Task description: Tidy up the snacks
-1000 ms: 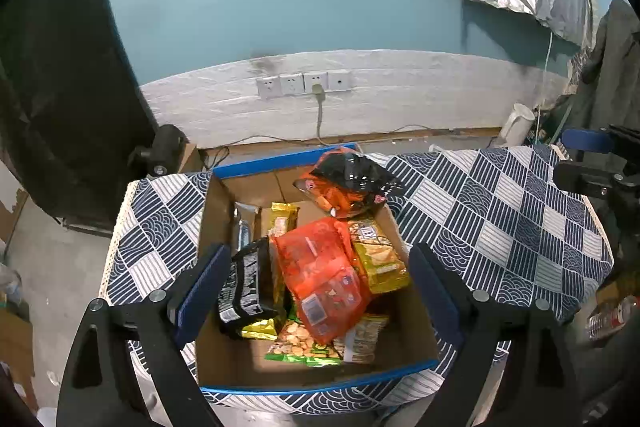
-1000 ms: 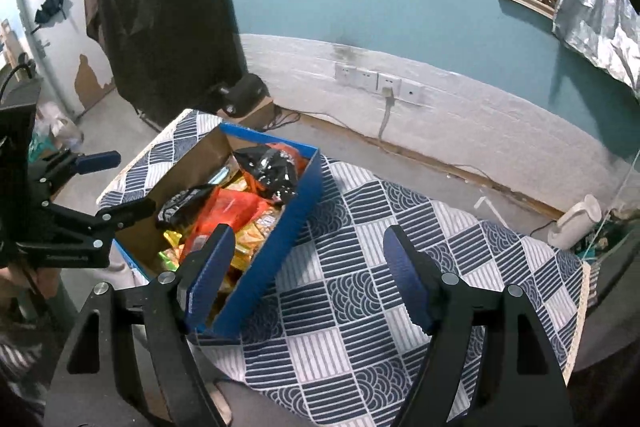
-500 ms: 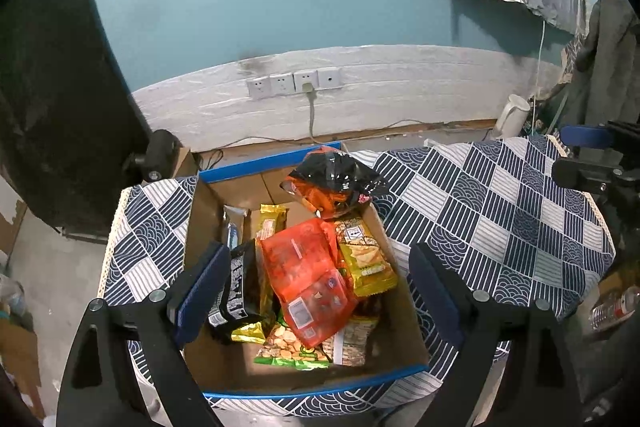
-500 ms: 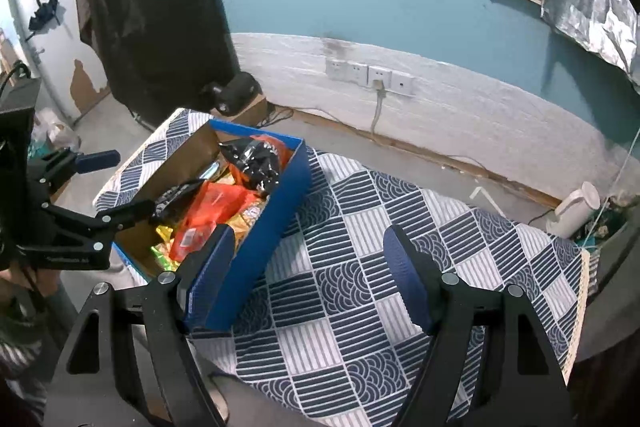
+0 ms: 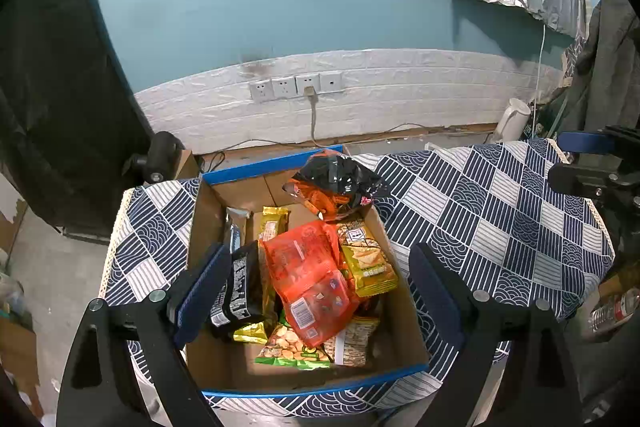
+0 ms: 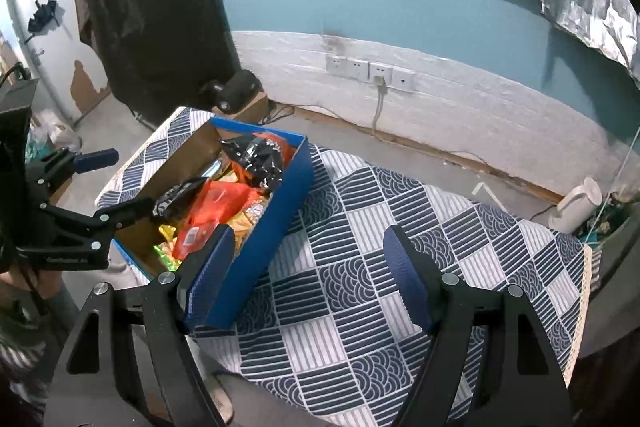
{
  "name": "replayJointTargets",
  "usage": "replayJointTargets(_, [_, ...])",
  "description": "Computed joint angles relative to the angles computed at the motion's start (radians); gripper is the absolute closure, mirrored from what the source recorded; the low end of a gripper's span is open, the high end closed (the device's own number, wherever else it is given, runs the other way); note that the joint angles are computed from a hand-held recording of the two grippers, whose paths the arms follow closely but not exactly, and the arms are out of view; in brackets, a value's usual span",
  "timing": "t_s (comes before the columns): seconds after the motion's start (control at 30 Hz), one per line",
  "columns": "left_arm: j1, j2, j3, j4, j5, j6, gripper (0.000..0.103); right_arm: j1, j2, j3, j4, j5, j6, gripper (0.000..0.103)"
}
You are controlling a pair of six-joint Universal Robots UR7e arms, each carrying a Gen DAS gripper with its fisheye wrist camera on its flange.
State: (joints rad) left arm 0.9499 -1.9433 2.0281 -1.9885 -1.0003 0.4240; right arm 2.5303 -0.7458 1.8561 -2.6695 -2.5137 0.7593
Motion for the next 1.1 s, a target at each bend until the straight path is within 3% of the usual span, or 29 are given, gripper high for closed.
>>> replayJointTargets(1.1, [-0.013, -0.008, -0.002, 0.011, 0.013, 0.001, 0.011, 0.000, -0.004, 0.001, 0.025, -0.014, 0.020, 0.027])
